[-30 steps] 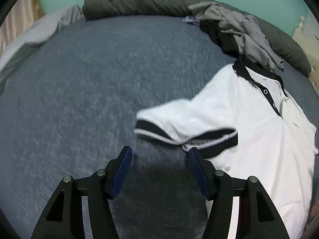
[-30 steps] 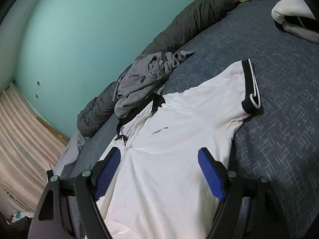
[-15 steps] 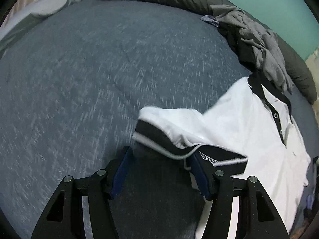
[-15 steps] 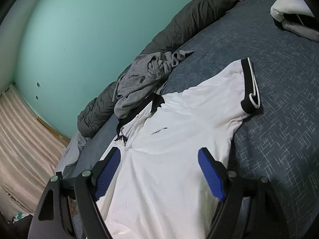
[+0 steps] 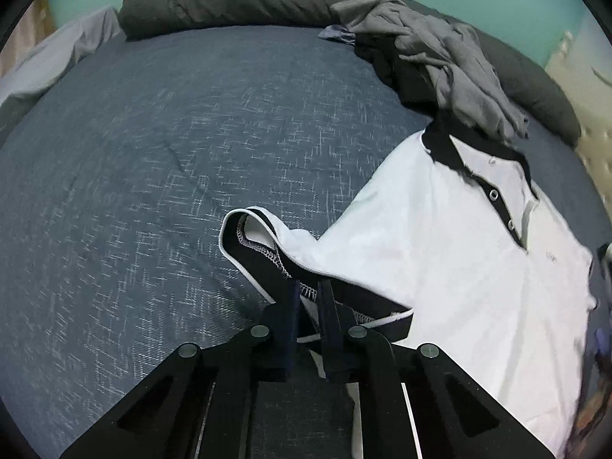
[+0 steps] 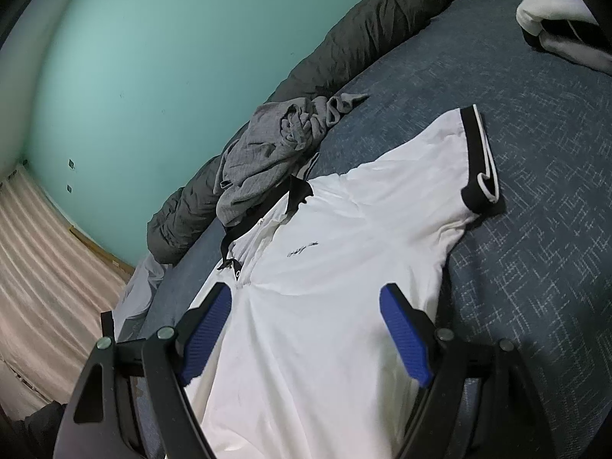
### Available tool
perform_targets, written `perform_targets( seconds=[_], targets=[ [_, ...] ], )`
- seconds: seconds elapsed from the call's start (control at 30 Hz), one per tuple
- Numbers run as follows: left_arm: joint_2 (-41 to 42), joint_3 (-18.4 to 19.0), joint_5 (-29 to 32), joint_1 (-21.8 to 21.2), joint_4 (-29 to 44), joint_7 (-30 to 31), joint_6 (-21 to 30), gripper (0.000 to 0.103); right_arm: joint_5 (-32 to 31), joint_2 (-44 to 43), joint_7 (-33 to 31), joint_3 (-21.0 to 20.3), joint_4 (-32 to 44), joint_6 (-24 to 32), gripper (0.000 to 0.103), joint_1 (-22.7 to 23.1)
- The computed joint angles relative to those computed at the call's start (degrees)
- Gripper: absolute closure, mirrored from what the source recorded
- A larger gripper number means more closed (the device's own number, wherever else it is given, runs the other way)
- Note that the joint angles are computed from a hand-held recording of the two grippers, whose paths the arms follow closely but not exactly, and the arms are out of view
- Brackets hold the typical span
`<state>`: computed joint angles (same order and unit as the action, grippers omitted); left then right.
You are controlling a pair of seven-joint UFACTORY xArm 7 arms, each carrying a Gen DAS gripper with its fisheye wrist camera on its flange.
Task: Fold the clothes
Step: 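Grasp the black-trimmed sleeve cuff with the left gripper and lift it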
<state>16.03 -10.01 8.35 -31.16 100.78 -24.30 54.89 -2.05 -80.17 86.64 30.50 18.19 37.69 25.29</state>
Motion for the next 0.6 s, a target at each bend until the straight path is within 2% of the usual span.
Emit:
perform_targets(
  seconds=[0.13, 0.17, 0.2, 0.23, 0.47, 0.6],
  targets=[
    [-3.5, 0.5, -0.6, 1.0, -4.3, -2.8, -1.6, 0.089, -0.1, 0.4, 0.0, 0.1, 0.2, 0.0, 0.022, 0.0],
    [-4.7, 0.4, -1.8, 1.8, -5.8, -2.9, -2.0, 0.085, -0.1, 0.3, 0.1, 0.2, 0.2, 0.1, 0.022, 0.0],
    [-5.5, 0.1, -3.5, 2.6, -6.9, -2.6, -2.1, 0.075, -0.1, 0.2, 0.1, 0.2, 0.2, 0.2, 0.022, 0.0],
    [-6.0, -0.1, -4.7, 3.3, -7.7, -2.5, -2.1, 0.070, -0.1, 0.0, 0.2, 0.2, 0.2, 0.3, 0.022, 0.0],
    [-5.7, -0.4, -9.4, 5.7, -9.3, -4.2, -3.3, 0.069, 0.1, 0.1, 0.7, 0.2, 0.2, 0.3, 0.022, 0.2],
    [-4.1, -0.6, -9.9, 5.9, -8.3, -3.4, -4.2, 0.069, -0.1, 0.0, 0.6, 0.2, 0.2, 0.6, 0.022, 0.2]
  ],
)
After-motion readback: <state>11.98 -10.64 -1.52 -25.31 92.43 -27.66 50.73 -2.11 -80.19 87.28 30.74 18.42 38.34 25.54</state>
